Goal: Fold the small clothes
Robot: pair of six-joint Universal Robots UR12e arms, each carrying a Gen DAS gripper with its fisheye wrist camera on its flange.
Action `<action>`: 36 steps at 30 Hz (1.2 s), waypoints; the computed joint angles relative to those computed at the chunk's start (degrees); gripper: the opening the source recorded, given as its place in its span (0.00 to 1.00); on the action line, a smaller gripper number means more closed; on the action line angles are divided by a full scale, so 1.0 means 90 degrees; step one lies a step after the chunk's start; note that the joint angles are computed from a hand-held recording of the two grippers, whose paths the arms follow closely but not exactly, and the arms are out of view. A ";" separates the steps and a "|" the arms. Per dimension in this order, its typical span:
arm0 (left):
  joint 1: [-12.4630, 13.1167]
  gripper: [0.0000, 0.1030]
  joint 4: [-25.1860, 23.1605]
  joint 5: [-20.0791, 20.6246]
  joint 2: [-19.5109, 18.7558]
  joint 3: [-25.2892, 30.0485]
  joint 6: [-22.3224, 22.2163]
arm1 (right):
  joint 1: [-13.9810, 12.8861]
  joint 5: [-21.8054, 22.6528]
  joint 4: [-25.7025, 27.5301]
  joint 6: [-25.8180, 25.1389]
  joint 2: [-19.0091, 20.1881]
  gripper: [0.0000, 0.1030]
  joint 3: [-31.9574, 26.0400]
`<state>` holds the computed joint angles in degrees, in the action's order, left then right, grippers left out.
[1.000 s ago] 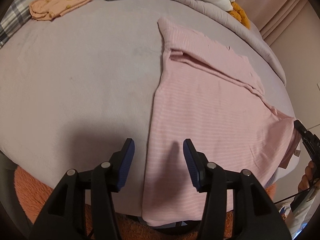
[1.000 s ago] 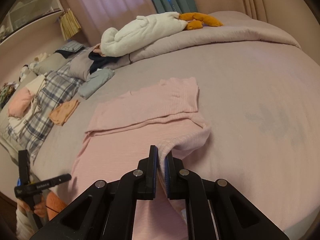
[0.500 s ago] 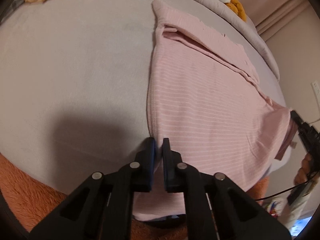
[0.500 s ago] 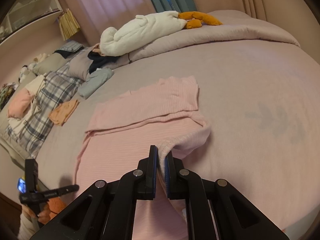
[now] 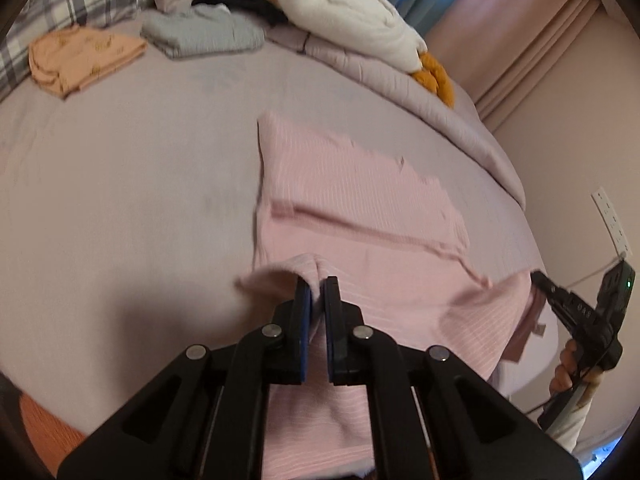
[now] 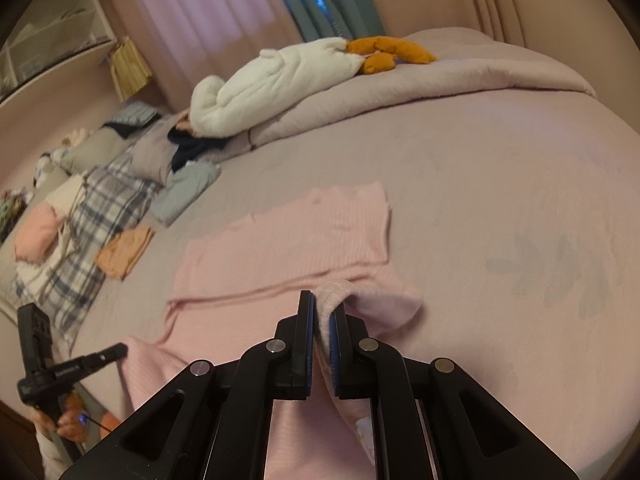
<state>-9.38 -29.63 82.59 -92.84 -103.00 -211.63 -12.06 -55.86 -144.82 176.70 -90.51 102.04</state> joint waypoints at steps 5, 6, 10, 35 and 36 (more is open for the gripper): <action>0.0065 0.06 0.0001 0.0217 -0.0321 0.0294 0.0002 | 0.0074 -0.0439 -0.0107 0.0282 0.0249 0.08 -0.0160; 0.0100 0.06 -0.0013 0.0203 -0.0339 0.0291 0.0032 | 0.0085 -0.0498 -0.0066 0.0316 0.0294 0.08 -0.0191; 0.0059 0.05 -0.0370 0.0673 -0.0639 0.0570 0.0152 | 0.0169 -0.0732 0.0153 0.0441 0.0515 0.08 -0.0331; 0.0139 0.61 -0.0642 0.0345 -0.0447 0.0407 0.0197 | 0.0287 -0.1472 0.0863 0.0031 0.0625 0.69 -0.0542; 0.0128 0.62 -0.0654 0.0395 -0.0392 0.0369 0.0191 | 0.0239 -0.1405 0.0748 0.0008 0.0550 0.69 -0.0464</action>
